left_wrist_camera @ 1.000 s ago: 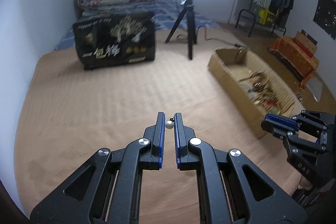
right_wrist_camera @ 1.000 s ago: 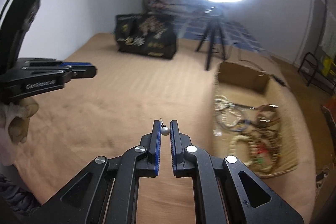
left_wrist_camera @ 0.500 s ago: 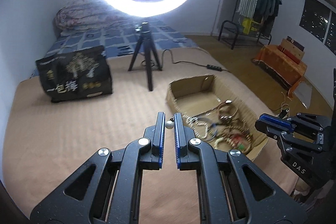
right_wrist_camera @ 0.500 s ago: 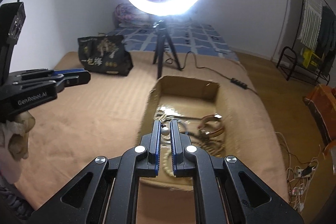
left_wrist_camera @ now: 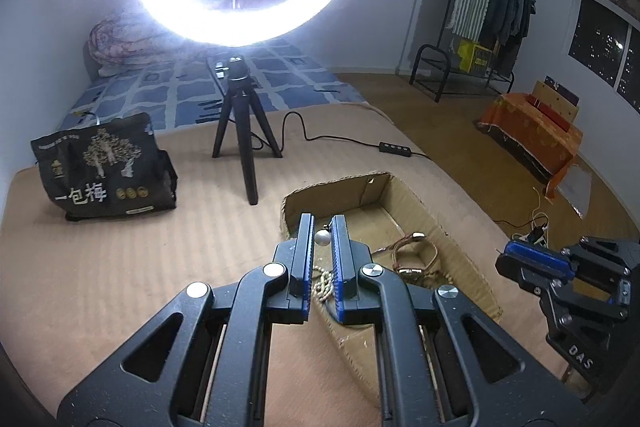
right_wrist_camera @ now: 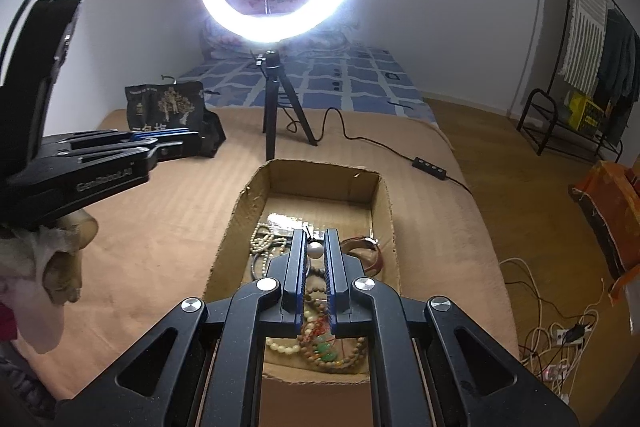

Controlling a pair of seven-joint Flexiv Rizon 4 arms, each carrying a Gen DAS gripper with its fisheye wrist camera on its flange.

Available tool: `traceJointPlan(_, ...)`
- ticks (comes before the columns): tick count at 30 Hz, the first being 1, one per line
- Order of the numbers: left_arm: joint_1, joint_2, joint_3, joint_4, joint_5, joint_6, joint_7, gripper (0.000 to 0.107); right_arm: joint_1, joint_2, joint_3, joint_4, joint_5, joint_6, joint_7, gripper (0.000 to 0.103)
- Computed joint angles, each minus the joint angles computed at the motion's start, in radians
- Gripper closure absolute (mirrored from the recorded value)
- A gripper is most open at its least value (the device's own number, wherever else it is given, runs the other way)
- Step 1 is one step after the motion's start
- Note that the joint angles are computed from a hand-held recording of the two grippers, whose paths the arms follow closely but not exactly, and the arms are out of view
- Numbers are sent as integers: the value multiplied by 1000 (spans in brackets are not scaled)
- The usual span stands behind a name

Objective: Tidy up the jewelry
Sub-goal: 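Carry both pearl studs over the cardboard box and lower them inside, then open both tools to drop the pearl studs into the box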

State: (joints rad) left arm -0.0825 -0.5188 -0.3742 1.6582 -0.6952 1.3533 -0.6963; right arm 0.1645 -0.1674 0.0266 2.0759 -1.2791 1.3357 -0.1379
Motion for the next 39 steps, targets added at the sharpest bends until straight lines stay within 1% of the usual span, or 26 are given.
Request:
traceJointPlan(4, -36, -37, 31, -51, 45, -13, -48, 100, -7, -2, -4, 1, 7, 12, -13, 96)
traceJointPlan(11, -74, -101, 62, -143, 123, -46, -133, 100, -9, -11, -11, 0, 25, 22, -27, 96)
traceJointPlan(17, -116, -154, 107, -227, 204, -83, -220, 100, -10, -21, -15, 1, 69, 38, -51, 96)
traceJointPlan(22, -140, -183, 133, -270, 260, -106, -277, 100, -3, -29, -18, 7, 125, 40, -89, 96)
traceJointPlan(29, -150, -199, 151, -304, 306, -135, -330, 100, 10, -34, -25, 14, 205, 46, -139, 96)
traceJointPlan(34, -150, -204, 156, -319, 321, -146, -355, 100, 20, -33, -33, 17, 222, 47, -141, 96)
traceJointPlan(39, -143, -207, 148, -320, 326, -134, -358, 100, 27, -37, -34, 16, 243, 47, -156, 96)
